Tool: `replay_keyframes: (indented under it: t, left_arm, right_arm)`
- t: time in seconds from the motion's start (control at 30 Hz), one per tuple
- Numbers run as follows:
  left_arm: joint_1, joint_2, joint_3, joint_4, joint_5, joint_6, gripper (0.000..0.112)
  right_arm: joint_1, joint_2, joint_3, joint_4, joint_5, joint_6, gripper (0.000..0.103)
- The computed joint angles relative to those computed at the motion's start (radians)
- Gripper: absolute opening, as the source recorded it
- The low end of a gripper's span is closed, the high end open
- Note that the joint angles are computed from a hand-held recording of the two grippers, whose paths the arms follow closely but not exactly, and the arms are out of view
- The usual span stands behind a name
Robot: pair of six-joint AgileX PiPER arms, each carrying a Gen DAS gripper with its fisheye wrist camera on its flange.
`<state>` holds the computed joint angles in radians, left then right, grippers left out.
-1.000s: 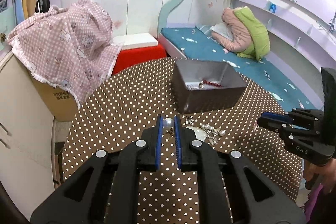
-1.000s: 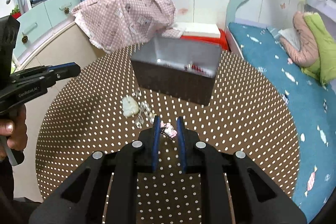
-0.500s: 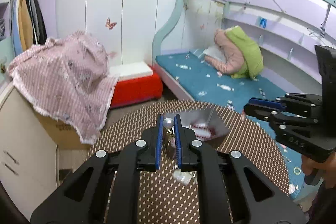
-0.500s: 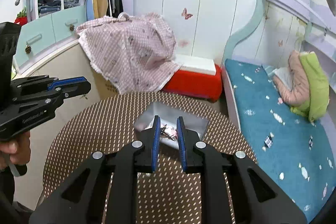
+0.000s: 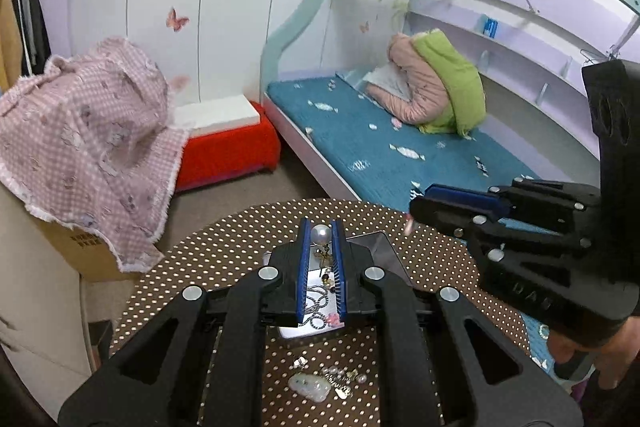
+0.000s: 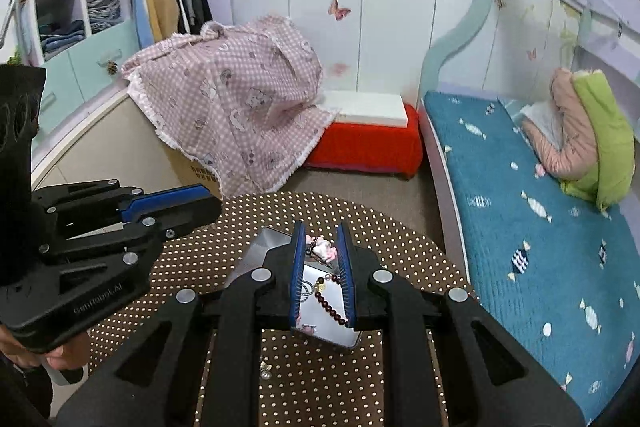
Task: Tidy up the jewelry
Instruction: 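Carry pearl and charm into the tin and open both tools, then withdraw both tools from the tin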
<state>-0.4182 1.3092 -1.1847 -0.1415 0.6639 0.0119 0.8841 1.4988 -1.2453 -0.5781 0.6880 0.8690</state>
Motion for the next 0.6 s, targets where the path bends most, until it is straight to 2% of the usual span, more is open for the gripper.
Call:
replay_keyframes:
  t: [0.27,0.3,0.33,0.37,0.4,0.43,0.47,0.5,0.53,0.6]
  left_arm:
    - [0.020,0.150,-0.062,-0.036,0.006,0.028,0.012]
    - [0.025,0.163,-0.066,-0.041,0.006,0.028,0.014]
    - [0.032,0.170,-0.069,-0.043,0.009,0.031,0.030]
    - [0.036,0.170,-0.064,-0.034,0.002,0.023,0.046]
    - [0.035,0.162,-0.052,0.006,-0.022,-0.021,0.070]
    - [0.037,0.150,-0.036,0.034,-0.048,-0.053,0.083]
    - [0.046,0.138,-0.022,0.036,-0.062,-0.058,0.086]
    - [0.060,0.126,-0.012,0.035,-0.073,-0.065,0.093]
    - [0.073,0.116,-0.003,0.030,-0.080,-0.070,0.095]
    - [0.087,0.097,0.006,0.070,-0.083,-0.113,0.095]
  right_arm:
    - [-0.088,0.066,-0.015,0.130,-0.044,-0.069,0.016]
    - [-0.099,0.068,-0.012,0.146,-0.049,-0.072,0.020]
    - [-0.104,0.067,-0.008,0.153,-0.055,-0.070,0.026]
    - [-0.111,0.062,0.003,0.153,-0.062,-0.054,0.029]
    - [-0.113,0.060,0.006,0.138,-0.056,-0.031,0.033]
    - [-0.118,0.052,0.016,0.135,-0.062,-0.019,0.043]
    - [-0.124,0.036,0.038,0.117,-0.071,0.018,0.052]
    - [-0.125,0.025,0.051,0.088,-0.071,0.059,0.072]
    - [-0.126,0.008,0.073,0.057,-0.082,0.103,0.087]
    - [-0.124,-0.015,0.098,0.039,-0.101,0.137,0.095]
